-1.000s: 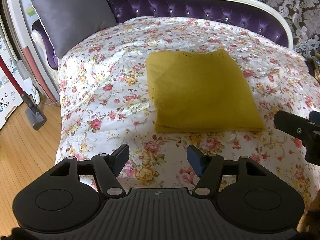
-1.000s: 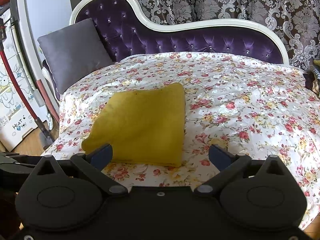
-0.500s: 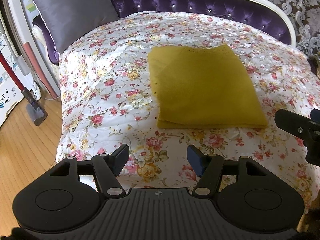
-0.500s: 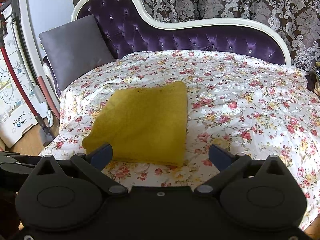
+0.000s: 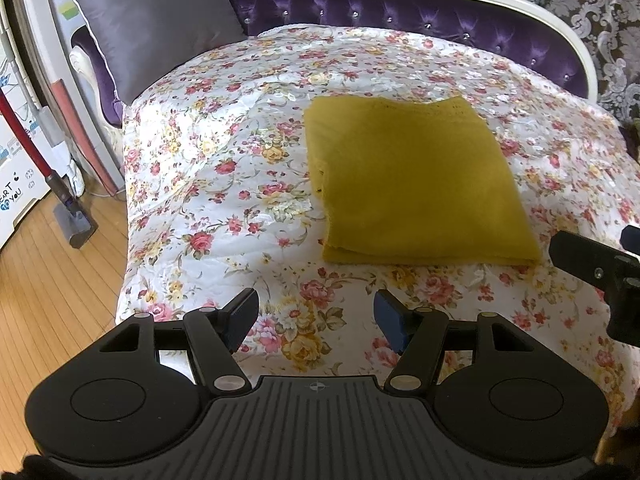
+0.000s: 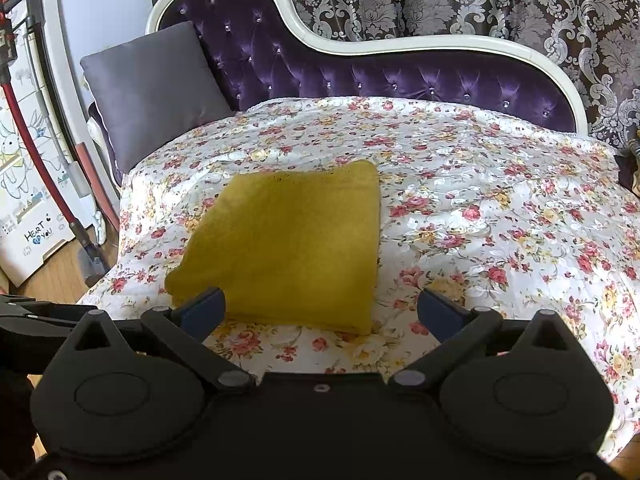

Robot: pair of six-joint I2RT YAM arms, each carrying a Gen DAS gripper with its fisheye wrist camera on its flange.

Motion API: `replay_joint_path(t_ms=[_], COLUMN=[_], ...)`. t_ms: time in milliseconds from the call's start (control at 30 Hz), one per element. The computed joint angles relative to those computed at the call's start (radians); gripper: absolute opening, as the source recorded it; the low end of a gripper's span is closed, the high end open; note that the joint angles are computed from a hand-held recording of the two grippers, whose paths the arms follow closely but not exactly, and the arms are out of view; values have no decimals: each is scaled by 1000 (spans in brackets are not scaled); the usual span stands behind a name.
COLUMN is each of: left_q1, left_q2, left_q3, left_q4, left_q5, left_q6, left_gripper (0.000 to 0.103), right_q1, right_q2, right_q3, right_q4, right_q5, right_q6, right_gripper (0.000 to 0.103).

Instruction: Fold small clothes

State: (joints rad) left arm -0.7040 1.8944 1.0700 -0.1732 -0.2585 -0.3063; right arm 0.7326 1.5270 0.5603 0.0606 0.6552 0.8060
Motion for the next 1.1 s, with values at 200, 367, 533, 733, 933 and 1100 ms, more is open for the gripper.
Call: replay_joint_path(t_ms=[200,367,533,733,933,1100], left_q1=[4,5,6,2,0,0], left_q2=[5,10,11,12,11,10], left_q3=[3,9,11,10,5,7], left_q4=[-3,-7,-8,-8,-4,-5], left_q5=[9,9,9,5,1,5], left_q6=[-3,-3,-2,1,5,9], left_gripper=[62,62,62,62,62,62], right_q1=[-3,-5,-9,-9,-10,-8], right_q2=[10,15,16,19,18,18], right_q3=[6,6,1,1,-1,1], right_q4=[2,7,15,17,19,20], right_q5=[-7,-11,-20,-20,-25,-25], right_q6=[-7,-10,-12,-12,-15,-22], right_gripper=[102,102,102,102,102,102])
